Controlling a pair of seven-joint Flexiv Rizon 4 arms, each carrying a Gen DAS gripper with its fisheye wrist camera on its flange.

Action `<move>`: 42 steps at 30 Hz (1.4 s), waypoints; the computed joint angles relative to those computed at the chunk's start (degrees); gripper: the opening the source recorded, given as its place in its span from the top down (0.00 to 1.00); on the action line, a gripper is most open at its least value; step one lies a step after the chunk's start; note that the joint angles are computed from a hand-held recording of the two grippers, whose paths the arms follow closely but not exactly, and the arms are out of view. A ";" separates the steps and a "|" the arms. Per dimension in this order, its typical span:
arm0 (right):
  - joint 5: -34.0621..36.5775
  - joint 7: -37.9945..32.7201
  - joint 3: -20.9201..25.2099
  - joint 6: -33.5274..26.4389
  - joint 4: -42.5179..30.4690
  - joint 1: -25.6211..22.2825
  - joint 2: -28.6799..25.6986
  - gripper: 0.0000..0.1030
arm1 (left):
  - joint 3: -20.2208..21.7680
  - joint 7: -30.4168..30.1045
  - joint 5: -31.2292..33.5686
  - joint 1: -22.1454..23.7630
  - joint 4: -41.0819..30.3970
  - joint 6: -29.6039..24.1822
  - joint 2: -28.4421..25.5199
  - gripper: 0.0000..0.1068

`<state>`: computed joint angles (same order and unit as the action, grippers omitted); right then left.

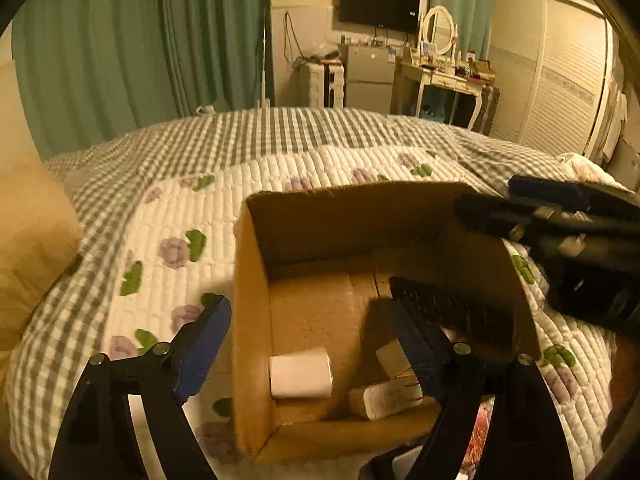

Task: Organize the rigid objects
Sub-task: 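Grasp the white charger with the left gripper while the right carries the remote to the box, then grasp the red-capped spray bottle with the right gripper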

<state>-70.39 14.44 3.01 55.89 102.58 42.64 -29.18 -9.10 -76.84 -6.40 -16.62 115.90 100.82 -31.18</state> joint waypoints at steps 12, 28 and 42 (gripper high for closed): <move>-1.20 2.62 8.71 -15.62 7.59 4.61 10.89 0.10 | -13.16 -6.79 11.98 17.70 18.99 9.95 11.65 0.04; 15.26 -9.26 9.71 9.08 8.15 4.26 -5.56 0.09 | -1.79 -10.98 13.01 10.27 27.03 16.04 6.24 0.04; 35.25 -30.43 10.74 9.18 0.33 5.49 -13.02 0.20 | 0.95 -9.28 9.77 6.00 26.71 14.42 6.14 0.04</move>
